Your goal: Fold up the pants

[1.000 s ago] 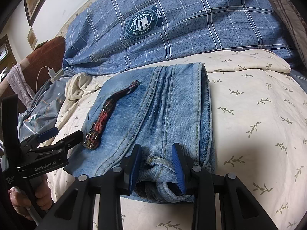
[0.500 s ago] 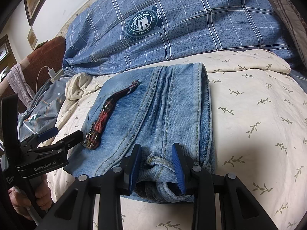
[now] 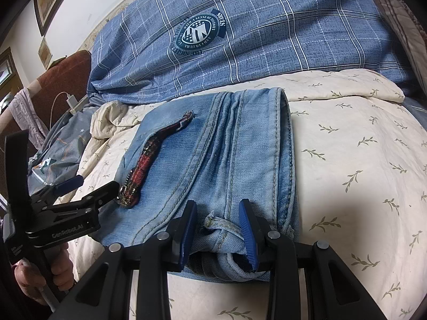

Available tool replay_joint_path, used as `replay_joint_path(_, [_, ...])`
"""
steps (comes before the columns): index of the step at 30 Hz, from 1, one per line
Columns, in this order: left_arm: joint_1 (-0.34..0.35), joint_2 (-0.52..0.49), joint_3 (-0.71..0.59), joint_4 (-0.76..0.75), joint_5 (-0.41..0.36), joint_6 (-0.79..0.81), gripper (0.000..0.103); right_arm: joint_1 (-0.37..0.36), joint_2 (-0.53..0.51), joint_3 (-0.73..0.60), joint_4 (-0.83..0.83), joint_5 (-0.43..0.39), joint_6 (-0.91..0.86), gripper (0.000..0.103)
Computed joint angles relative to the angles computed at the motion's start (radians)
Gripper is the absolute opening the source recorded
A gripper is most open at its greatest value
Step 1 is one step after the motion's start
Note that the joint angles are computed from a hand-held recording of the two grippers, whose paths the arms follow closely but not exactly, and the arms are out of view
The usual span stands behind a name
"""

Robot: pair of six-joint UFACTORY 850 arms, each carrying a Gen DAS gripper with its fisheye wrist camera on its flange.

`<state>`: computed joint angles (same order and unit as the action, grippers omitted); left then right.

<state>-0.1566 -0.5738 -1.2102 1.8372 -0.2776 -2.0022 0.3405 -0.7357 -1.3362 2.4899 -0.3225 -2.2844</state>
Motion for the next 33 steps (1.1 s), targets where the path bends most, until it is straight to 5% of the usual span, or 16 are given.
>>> replay_joint_path(29, [0.004, 0.007, 0.013, 0.068, -0.009, -0.062, 0.1, 0.001, 0.007, 0.008, -0.002, 0.0, 0.0, 0.037])
replay_joint_path(33, [-0.003, 0.045, 0.061, 0.299, -0.069, -0.296, 0.1, -0.008, 0.026, 0.01, -0.119, 0.013, 0.129, 0.037])
